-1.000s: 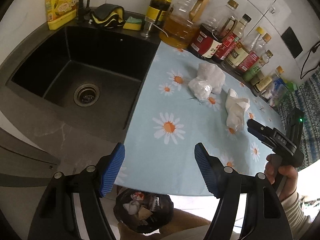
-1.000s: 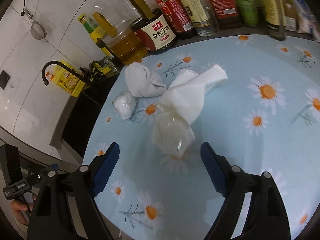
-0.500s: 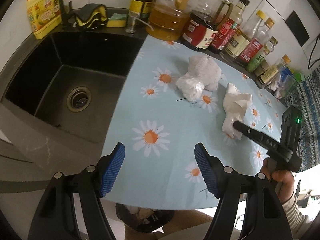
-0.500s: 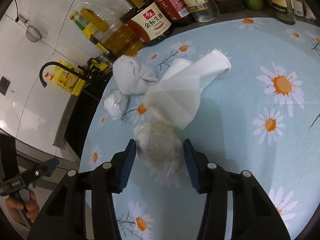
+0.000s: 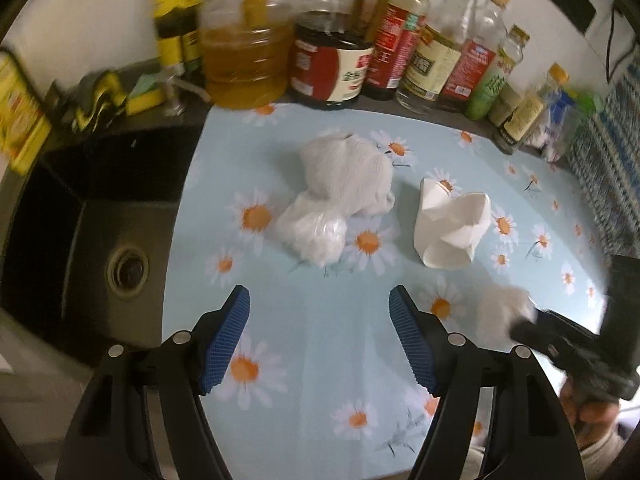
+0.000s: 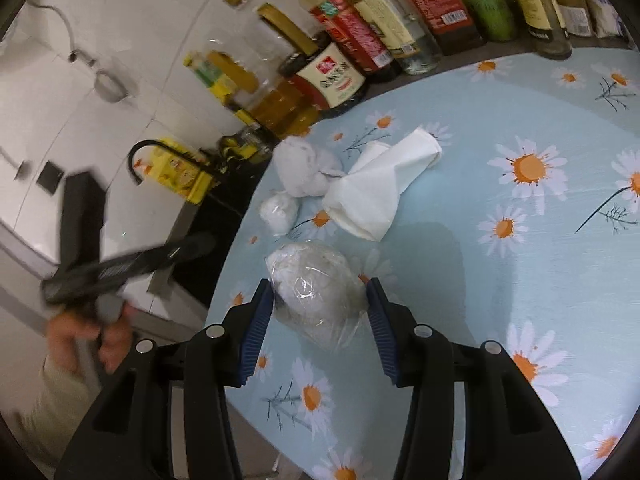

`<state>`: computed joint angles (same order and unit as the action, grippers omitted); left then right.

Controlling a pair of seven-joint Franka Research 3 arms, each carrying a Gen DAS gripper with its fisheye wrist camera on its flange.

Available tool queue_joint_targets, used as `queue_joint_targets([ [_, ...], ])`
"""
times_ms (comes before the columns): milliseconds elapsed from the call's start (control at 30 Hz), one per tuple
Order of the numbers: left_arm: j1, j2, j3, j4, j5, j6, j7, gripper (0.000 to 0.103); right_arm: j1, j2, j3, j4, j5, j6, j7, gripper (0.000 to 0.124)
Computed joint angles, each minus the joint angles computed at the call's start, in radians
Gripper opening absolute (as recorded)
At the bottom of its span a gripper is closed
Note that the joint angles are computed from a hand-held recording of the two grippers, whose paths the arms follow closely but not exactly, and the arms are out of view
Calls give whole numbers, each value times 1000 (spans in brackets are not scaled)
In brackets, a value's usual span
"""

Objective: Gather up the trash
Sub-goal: 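Grasp the small white plastic bundle with the left gripper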

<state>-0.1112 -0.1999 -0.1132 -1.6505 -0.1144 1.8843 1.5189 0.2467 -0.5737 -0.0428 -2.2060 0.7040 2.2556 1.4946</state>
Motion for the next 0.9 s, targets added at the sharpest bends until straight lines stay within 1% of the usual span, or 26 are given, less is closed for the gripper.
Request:
queue_joint_targets([
  [33,-1,23,-9,16,31,3,5,85,-8,-11,10,-3,-27,3,-7,48],
  [67,-1,36,-13,23,47,6,7,85,-11,-19,14,-5,-44,2,-12,48],
  [167,-1,88,-22,67,73,-6,28,85,4,-37,-11,-12,-21,-21,-36,48],
  [367,-4,195,-41,161,113,-35,76,85,10,-42,-30,-1,-7,-76,-91,48],
  [433,-4,236,-47,194,136,-53,84,81,6,-41,-30,3,-11,-83,-114,48],
  [500,1,270,-48,222,130,-71,88,66,2,-43,-30,2,-14,-90,-137,48],
  [533,2,283,-49,235,131,-82,87,63,1,-41,-33,2,-10,-95,-143,48],
  [567,3,292,-51,243,131,-88,92,57,-1,-39,-36,2,-5,-100,-147,48],
  [667,5,292,-56,239,134,-75,113,53,-11,-37,-38,2,1,-109,-155,48],
  [900,-5,275,-62,228,153,-89,118,52,-25,-29,-38,7,6,-107,-181,49],
])
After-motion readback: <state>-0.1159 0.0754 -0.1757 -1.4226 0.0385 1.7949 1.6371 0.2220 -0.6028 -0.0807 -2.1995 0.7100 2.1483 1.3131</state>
